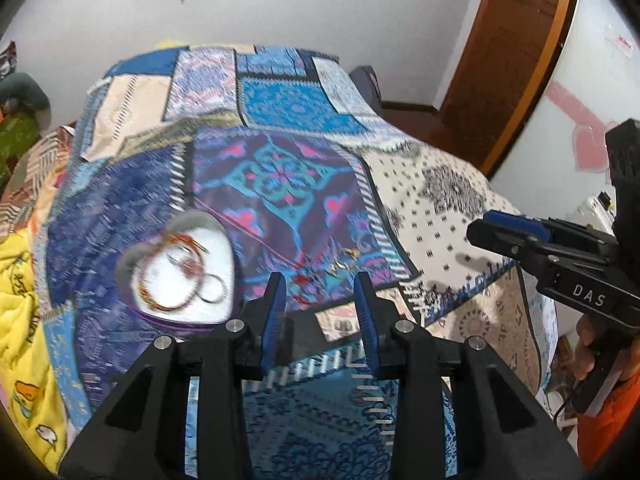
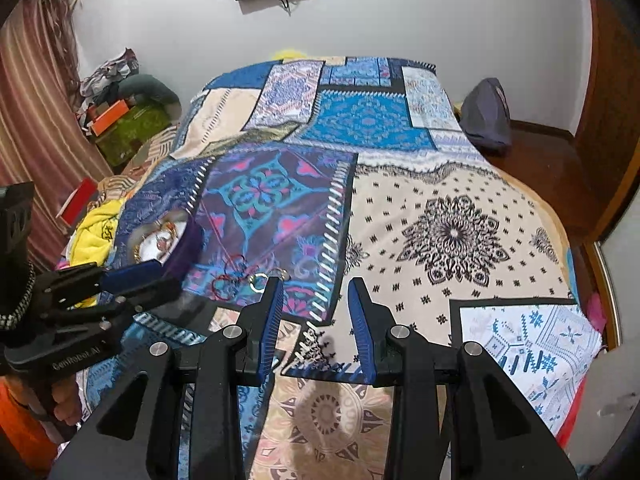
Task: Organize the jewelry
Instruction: 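Grasp the red string bracelet with the left tool while the right tool moves to gold hoops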
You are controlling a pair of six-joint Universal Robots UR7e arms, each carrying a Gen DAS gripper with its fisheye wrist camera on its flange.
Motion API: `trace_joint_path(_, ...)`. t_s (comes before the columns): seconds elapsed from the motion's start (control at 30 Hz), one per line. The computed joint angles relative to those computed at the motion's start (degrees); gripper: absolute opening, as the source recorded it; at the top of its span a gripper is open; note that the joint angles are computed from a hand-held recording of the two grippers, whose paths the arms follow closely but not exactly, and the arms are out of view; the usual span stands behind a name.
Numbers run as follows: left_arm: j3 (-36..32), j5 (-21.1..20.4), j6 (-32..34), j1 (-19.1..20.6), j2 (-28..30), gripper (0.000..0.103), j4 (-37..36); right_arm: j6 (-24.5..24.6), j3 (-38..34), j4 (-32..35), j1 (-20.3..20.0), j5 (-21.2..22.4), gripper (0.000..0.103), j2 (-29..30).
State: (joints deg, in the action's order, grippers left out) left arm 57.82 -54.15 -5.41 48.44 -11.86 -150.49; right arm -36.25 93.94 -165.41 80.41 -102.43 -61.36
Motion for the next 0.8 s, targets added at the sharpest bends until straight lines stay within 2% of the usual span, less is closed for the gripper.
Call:
trace_joint_path(0.2,-3.71,-1.65,-1.33,0.97,2.80,0.034,4.60,-0.37,-1.21,2.64,-0.56,0.13,0.030,0.87)
trace_joint_path(0.57,-11.44,-0.22,-3.37,2.49,7.64,0.034,10.65,-0.74,-3.21,6.16,-1.07,0.31,0.030,2.37)
trace_joint_path(0.8,-15.28,1.36,-2.56,2.70,10.19,0.034,11.31,-0.31,-4.43,8.99,-1.43,0.88,0.030,2.86)
